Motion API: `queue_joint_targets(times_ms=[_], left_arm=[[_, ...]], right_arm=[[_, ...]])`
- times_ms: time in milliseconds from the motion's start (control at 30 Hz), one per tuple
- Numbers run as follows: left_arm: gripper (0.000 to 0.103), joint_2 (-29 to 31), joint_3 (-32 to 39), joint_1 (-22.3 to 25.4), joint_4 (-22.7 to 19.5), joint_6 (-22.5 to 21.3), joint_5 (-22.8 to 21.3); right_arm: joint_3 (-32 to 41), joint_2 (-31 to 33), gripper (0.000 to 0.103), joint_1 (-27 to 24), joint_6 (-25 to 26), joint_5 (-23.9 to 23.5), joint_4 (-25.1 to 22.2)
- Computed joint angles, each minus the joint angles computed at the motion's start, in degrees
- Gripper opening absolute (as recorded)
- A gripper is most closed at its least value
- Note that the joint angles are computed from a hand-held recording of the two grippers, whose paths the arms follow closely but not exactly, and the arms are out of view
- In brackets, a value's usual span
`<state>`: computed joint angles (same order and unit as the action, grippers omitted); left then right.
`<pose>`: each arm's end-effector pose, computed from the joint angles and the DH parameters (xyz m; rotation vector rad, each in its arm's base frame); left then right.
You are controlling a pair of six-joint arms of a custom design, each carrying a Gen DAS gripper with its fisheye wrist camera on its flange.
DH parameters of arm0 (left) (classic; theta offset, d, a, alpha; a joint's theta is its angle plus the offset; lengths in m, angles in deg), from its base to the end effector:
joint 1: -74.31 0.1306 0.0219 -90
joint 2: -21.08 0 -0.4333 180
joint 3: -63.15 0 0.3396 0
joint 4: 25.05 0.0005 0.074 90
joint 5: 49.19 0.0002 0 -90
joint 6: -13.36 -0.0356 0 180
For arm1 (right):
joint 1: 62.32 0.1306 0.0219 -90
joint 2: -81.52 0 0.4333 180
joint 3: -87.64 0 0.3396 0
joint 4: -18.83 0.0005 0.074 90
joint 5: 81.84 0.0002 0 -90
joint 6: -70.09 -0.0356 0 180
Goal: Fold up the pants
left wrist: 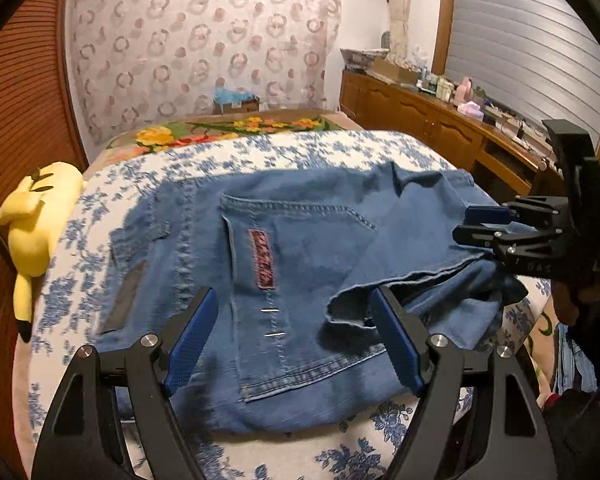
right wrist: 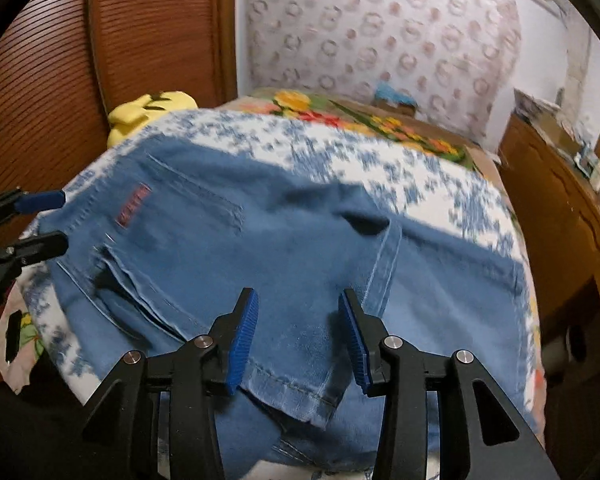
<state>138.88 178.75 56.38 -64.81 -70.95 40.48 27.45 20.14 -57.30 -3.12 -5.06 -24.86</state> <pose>0.6133 -0.1988 0.4274 0.2435 2.2989 -0.2043 0.6458 0.0644 0.4445 -0.5481 2.2273 0.1607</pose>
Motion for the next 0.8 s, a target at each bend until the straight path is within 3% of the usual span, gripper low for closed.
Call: queue_joint_targets(times_ms=[100, 467, 800], left_arm=[[0.079, 1.1, 1.5, -0.5, -1.5, -0.3, 0.5], [0.078, 3.3, 4.0, -1.9, -3.7, -1.3, 2.3], [0.042, 6.1, 7.8, -2.2, -6.1, -2.5, 3.8]], right_arm=[[-1.7, -0.3, 0.043, 1.1, -0.9, 2.3, 1.6], [-1.6, 1.2, 0.046, 2.0, -7.1, 1.3, 1.8], [-3.7, 0.5, 0.046, -0.1, -7.9, -3.3, 4.1]])
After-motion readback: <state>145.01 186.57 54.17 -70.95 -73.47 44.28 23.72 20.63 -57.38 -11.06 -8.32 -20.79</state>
